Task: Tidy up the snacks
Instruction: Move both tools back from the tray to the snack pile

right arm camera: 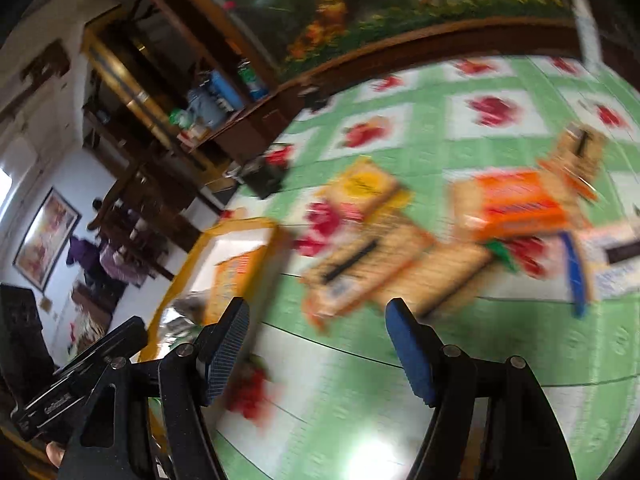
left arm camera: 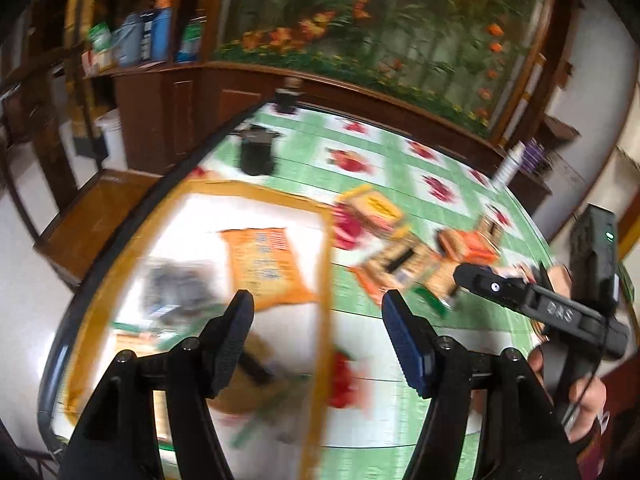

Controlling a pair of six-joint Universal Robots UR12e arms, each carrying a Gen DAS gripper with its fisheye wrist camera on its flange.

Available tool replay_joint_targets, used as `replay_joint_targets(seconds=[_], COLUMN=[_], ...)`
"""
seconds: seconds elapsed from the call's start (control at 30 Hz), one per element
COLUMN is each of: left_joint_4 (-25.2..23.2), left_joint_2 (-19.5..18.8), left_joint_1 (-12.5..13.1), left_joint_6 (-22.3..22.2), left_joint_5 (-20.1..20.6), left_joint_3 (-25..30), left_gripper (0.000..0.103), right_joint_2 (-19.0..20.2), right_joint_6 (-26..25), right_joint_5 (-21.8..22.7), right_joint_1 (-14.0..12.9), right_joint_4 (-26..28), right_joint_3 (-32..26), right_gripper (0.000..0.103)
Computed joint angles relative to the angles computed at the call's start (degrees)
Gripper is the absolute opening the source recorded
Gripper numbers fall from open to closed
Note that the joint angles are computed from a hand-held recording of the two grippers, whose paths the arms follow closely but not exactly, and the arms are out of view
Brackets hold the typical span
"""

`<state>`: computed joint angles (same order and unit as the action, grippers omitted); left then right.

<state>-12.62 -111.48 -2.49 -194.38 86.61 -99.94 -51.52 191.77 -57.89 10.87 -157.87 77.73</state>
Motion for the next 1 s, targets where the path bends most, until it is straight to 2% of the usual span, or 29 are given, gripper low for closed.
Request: replay_joint_targets(seconds=[0.13,0.23,0.37,0.53,0.67,0.8,0.93,1.0], left_joint_4=[-3.7,-8.9,-15.6,-20.1,-23.4,-22.6,-18.0,-16.5], left_joint_2=[-2.1,-4.8,-8.7,-14.5,-17.2,-18.4,-17.7,-17.3], left_joint_1=[-2.3,-4.0,-5.7,-7.7,-8.3,-9.3,-9.6,-9.6], left_joint_6=[3.0,6.3,8.6,10.0,11.9,14.5,14.1,14.1], left_joint_5=[-2.0,-4.5,-6.0,-0.9,0.6,3.5,3.2,2.9], left_joint_3=[3.2,7.5,14.0,22.0,25.5,26.0,23.3,22.3], left_gripper=[0.066,0.066,0.066,0.066,0.066,0.066,0.052,0.05], right_joint_2=[-1.1,-1.7,-2.1,-2.3,-2.6,-2.4,-1.7,-0.9], right_joint_6=[3.3,5.8,12.6,18.4,20.4,21.0,19.0,17.6], right_joint_5=[-2.0,-1.5,-3.6,-3.7,-5.8,-7.3,-14.2,-17.6], right_joint_1=[-3.1,-4.9,-6.7,-8.2,-8.9,-9.0,-8.0,-7.5], right_joint_4=[-2.4,-4.4,-7.5,-9.7,-10.7,-10.2,-6.6,-4.5], right_joint_3=[2.8,3.7,4.8,5.7,6.2,6.0,3.8,2.2], right_gripper=[0.072,0.072,0.071,0.071,0.071,0.071,0.071,0.071])
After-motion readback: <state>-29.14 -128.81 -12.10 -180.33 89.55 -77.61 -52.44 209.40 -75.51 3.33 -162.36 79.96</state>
